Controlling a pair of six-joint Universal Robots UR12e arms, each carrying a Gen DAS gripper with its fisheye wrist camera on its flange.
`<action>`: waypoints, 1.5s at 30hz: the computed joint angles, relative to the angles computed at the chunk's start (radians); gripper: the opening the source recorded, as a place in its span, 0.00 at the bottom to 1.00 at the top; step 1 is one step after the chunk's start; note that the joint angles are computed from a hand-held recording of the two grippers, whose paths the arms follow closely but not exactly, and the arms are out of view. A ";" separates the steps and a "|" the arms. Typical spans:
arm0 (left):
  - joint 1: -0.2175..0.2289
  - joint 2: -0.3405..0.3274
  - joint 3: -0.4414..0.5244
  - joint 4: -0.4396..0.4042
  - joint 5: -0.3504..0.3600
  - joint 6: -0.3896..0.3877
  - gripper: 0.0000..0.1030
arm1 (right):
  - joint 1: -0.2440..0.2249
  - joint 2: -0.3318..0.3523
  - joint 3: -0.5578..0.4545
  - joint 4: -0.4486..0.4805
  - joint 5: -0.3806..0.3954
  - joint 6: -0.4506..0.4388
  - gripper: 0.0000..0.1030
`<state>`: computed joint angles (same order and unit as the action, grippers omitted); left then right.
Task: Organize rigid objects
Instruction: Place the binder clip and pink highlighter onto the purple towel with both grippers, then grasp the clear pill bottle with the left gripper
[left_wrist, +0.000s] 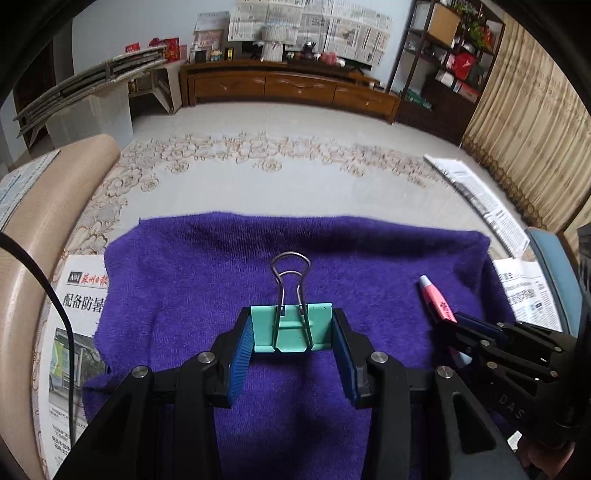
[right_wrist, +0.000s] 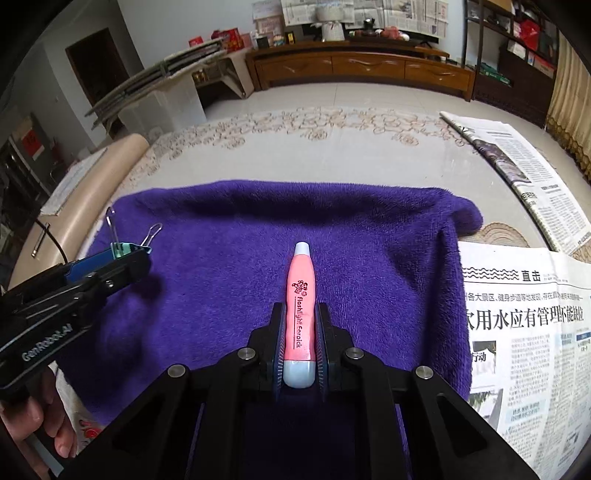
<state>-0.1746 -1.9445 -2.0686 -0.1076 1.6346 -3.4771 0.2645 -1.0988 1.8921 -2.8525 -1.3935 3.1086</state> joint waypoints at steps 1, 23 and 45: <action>0.004 -0.001 0.001 -0.003 -0.005 -0.002 0.38 | -0.001 0.003 -0.001 0.001 0.000 -0.003 0.15; 0.016 0.069 -0.042 -0.103 -0.010 -0.013 0.80 | -0.017 -0.043 0.023 0.036 0.045 -0.090 0.58; -0.032 0.237 -0.317 -0.032 0.017 -0.228 1.00 | -0.116 -0.398 0.373 0.025 0.088 0.028 1.00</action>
